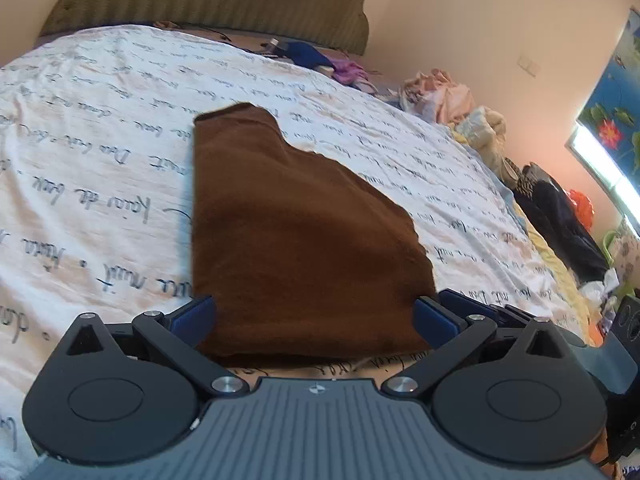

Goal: Fold small clothes

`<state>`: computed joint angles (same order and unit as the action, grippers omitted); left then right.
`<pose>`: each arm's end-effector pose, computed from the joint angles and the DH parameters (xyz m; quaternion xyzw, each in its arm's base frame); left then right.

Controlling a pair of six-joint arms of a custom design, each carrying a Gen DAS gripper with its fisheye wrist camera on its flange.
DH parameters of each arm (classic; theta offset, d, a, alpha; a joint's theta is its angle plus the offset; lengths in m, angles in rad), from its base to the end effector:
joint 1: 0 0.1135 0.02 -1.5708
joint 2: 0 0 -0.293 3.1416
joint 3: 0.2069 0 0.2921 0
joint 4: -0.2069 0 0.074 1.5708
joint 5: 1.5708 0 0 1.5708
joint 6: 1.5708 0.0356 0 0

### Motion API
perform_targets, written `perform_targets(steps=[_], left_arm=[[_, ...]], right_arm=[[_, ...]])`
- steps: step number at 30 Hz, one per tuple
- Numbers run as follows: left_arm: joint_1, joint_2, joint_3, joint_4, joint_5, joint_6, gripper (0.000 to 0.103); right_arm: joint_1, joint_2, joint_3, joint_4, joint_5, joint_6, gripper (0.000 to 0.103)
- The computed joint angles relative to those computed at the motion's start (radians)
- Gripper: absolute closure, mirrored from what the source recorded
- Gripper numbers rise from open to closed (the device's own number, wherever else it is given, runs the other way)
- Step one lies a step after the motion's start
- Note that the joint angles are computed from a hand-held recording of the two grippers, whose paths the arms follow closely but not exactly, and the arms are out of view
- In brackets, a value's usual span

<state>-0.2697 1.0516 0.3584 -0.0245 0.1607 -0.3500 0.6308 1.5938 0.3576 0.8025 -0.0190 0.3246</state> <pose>0.2058 -0.0628 0.1596 -0.0032 0.9081 -0.1953 0.3705 0.2231 0.1638 0.1101 -0.1336 0.8320 0.2546 0.4744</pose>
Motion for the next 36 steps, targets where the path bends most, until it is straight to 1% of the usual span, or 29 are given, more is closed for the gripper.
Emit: perform_targets(steps=[1, 2, 3, 4, 5, 6, 7, 8, 9, 11, 12, 14, 16, 18, 20, 21, 22, 23, 24, 25, 27, 30, 31, 32, 33, 34, 35, 36], left_arm=[[-0.019, 0.052, 0.01, 0.01, -0.023, -0.004, 0.0], [-0.037, 0.105, 0.009, 0.03, -0.053, -0.008, 0.0], [-0.038, 0.14, 0.001, 0.059, -0.06, 0.005, 0.0], [-0.048, 0.142, -0.02, 0.091, -0.086, 0.03, 0.0], [-0.064, 0.128, -0.028, 0.084, -0.122, 0.046, 0.0], [-0.072, 0.116, -0.023, 0.047, -0.148, 0.05, 0.0], [-0.067, 0.114, -0.014, 0.012, -0.153, 0.04, 0.0], [-0.029, 0.116, -0.013, -0.005, -0.102, 0.031, 0.0], [-0.008, 0.112, -0.02, 0.002, -0.076, 0.03, 0.0], [-0.006, 0.107, -0.02, -0.003, -0.108, 0.031, 0.0], [-0.005, 0.104, -0.02, -0.005, -0.106, 0.025, 0.0], [-0.014, 0.1, -0.018, -0.01, -0.117, 0.023, 0.0], [-0.022, 0.092, -0.022, -0.012, -0.128, 0.02, 0.0], [-0.024, 0.101, -0.018, -0.011, -0.132, 0.019, 0.0], [-0.021, 0.098, -0.019, -0.013, -0.128, 0.018, 0.0], [-0.018, 0.096, -0.016, -0.019, -0.127, 0.018, 0.0], [-0.018, 0.09, -0.013, -0.03, -0.13, 0.018, 0.0], [-0.014, 0.081, -0.01, -0.041, -0.126, 0.021, 0.0], [-0.011, 0.069, -0.009, -0.052, -0.125, 0.024, 0.0], [-0.008, 0.062, -0.005, -0.062, -0.13, 0.03, 0.0], [-0.002, 0.044, 0.005, -0.076, -0.134, 0.045, 0.0], [0.009, 0.037, 0.022, -0.082, -0.123, 0.042, 0.0], [0.012, 0.039, 0.025, -0.082, -0.115, 0.042, 0.0], [0.016, 0.04, 0.026, -0.086, -0.11, 0.043, 0.0], [0.022, 0.043, 0.028, -0.099, -0.106, 0.042, 0.0], [0.032, 0.047, 0.029, -0.114, -0.09, 0.051, 0.0], [0.056, 0.052, 0.026, -0.129, -0.056, 0.071, 0.0], [0.076, 0.047, 0.015, -0.136, -0.037, 0.08, 0.0]], right_arm=[[0.013, 0.02, 0.011, -0.006, 0.01, -0.01, 0.055], [0.023, 0.037, 0.039, -0.058, 0.032, -0.011, 0.055], [0.031, 0.063, 0.075, -0.122, 0.069, -0.008, 0.055], [0.024, 0.093, 0.09, -0.135, 0.08, -0.007, 0.055], [0.01, 0.108, 0.1, -0.154, 0.07, 0.005, 0.055], [-0.016, 0.106, 0.093, -0.148, 0.038, 0.026, 0.055], [-0.024, 0.084, 0.074, -0.131, 0.034, 0.041, 0.054], [-0.024, 0.054, 0.056, -0.116, 0.047, 0.042, 0.054], [-0.025, 0.029, 0.048, -0.105, 0.064, 0.03, 0.054], [-0.03, 0.005, 0.05, -0.075, 0.093, 0.013, 0.053], [-0.04, 0.012, 0.062, -0.056, 0.079, 0.004, 0.053], [-0.053, 0.045, 0.113, -0.057, 0.049, -0.025, 0.053], [-0.05, 0.088, 0.171, -0.071, 0.037, -0.059, 0.053], [-0.064, 0.144, 0.238, -0.09, -0.037, -0.068, 0.054], [-0.053, 0.205, 0.315, -0.161, -0.016, -0.1, 0.056], [-0.044, 0.241, 0.366, -0.242, 0.033, -0.126, 0.056], [-0.049, 0.276, 0.394, -0.262, 0.058, -0.138, 0.051], [-0.069, 0.296, 0.386, -0.218, 0.034, -0.122, 0.049], [-0.091, 0.293, 0.381, -0.211, 0.0, -0.088, 0.049], [-0.098, 0.275, 0.369, -0.207, -0.005, -0.06, 0.048], [-0.096, 0.228, 0.336, -0.178, 0.026, -0.04, 0.047], [-0.098, 0.196, 0.321, -0.164, 0.01, -0.024, 0.047], [-0.096, 0.201, 0.331, -0.18, 0.013, -0.036, 0.044], [-0.09, 0.215, 0.354, -0.235, 0.027, -0.055, 0.035], [-0.087, 0.235, 0.395, -0.338, 0.035, -0.063, 0.033], [-0.09, 0.238, 0.388, -0.351, 0.029, -0.045, 0.032], [-0.095, 0.214, 0.332, -0.291, 0.018, -0.009, 0.028], [-0.094, 0.175, 0.28, -0.265, 0.024, 0.018, 0.028]])
